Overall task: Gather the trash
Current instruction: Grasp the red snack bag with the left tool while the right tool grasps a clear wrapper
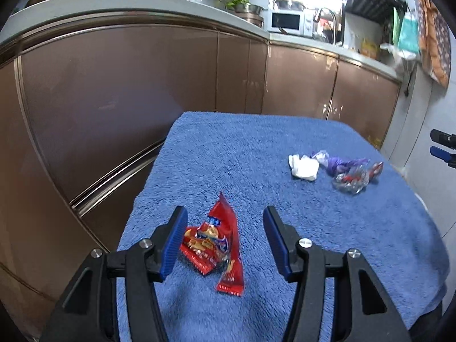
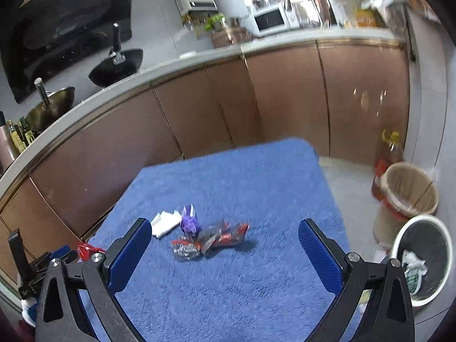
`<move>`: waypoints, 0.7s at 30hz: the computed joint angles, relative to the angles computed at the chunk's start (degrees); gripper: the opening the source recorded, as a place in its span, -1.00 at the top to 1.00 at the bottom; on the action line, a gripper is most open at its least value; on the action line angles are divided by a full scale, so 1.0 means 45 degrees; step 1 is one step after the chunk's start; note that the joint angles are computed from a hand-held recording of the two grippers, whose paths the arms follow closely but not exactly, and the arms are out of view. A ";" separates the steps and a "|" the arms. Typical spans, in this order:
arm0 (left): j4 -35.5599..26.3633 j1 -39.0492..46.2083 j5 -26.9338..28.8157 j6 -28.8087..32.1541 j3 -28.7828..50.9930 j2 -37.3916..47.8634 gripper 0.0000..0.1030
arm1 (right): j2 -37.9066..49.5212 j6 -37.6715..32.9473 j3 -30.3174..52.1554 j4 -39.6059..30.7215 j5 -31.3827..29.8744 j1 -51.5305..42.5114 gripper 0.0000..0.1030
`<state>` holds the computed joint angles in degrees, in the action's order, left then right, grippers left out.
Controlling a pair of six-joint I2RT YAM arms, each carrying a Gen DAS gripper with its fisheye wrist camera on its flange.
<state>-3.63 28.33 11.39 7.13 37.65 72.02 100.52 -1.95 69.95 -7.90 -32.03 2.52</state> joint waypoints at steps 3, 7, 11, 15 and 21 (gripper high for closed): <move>0.0483 -0.0194 -0.0223 -0.0073 0.0363 0.1100 -0.03 | 0.1101 0.0154 0.0734 -0.0422 -0.0098 0.0042 -1.00; 0.0994 -0.0141 -0.0182 -0.0228 0.0579 0.2075 -0.03 | 0.2501 0.0221 0.1840 -0.1010 -0.0145 0.0065 -0.92; 0.1200 -0.0071 -0.0061 -0.0579 0.0874 0.2924 -0.02 | 0.3741 0.0400 0.2973 -0.1565 -0.0350 0.0171 -0.78; 0.1411 -0.0108 0.0075 -0.0879 0.1121 0.3467 0.02 | 0.4929 0.0552 0.4211 -0.2282 -0.0894 0.0208 -0.60; 0.1020 -0.0043 0.0517 -0.1152 0.1641 0.4159 0.33 | 0.6271 0.0617 0.5821 -0.3126 -0.1439 0.0249 -0.26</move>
